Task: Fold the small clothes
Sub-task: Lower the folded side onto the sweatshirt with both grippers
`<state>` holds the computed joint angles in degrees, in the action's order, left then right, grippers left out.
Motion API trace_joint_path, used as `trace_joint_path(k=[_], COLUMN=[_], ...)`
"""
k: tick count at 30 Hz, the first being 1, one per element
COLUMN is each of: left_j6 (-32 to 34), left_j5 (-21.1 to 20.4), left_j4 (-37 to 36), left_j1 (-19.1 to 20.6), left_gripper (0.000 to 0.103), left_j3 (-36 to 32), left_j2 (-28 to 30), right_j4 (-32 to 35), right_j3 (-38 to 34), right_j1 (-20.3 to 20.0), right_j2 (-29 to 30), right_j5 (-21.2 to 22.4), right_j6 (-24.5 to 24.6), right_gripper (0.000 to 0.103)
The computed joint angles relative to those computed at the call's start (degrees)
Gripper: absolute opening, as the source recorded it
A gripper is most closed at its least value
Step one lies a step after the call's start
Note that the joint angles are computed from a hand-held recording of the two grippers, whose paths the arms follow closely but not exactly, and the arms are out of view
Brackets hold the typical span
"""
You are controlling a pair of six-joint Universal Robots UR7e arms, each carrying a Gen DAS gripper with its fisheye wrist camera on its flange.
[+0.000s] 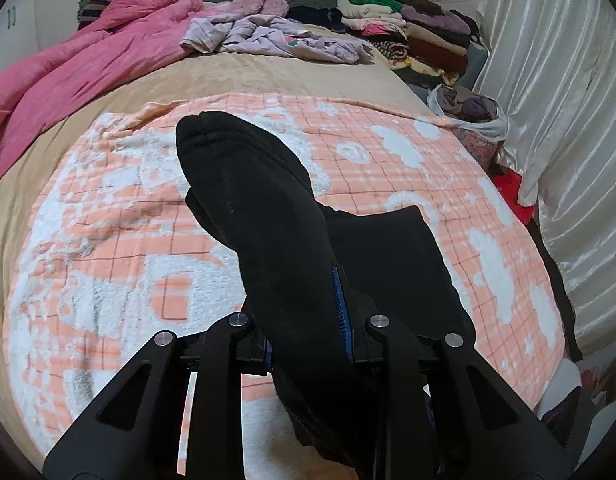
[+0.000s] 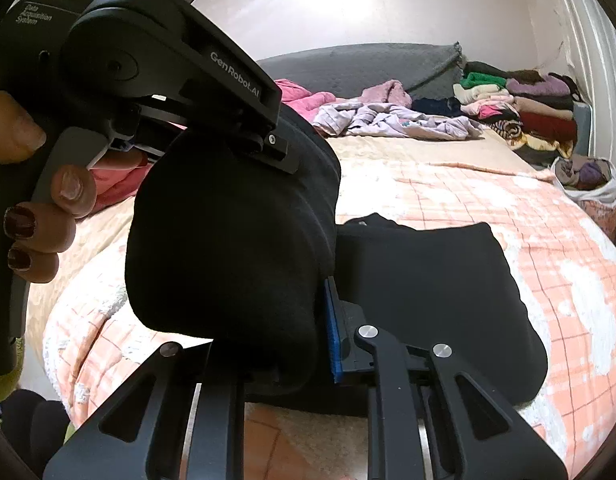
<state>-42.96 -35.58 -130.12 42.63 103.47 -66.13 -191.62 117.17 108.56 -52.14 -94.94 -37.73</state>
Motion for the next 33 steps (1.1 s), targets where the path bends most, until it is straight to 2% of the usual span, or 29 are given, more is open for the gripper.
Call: trace_joint_path(k=[23, 33], left_j6=[2.66, 3.12], left_j5=[-2.16, -2.78], left_j4=[1.91, 2.27], left_j1=[1.89, 2.61], left_gripper=[0.018, 0.021], left_j3=[-8.56, -10.74], left_j2=[10.65, 13.12], right_j4=[3.17, 5.22], right_j3=[0.66, -0.11], right_j1=[-5.47, -6.65], right_j2=[-2.22, -2.29], right_j5=[2.06, 2.8], right_j6=[3.45, 5.24], right_gripper=[0.014, 0.014])
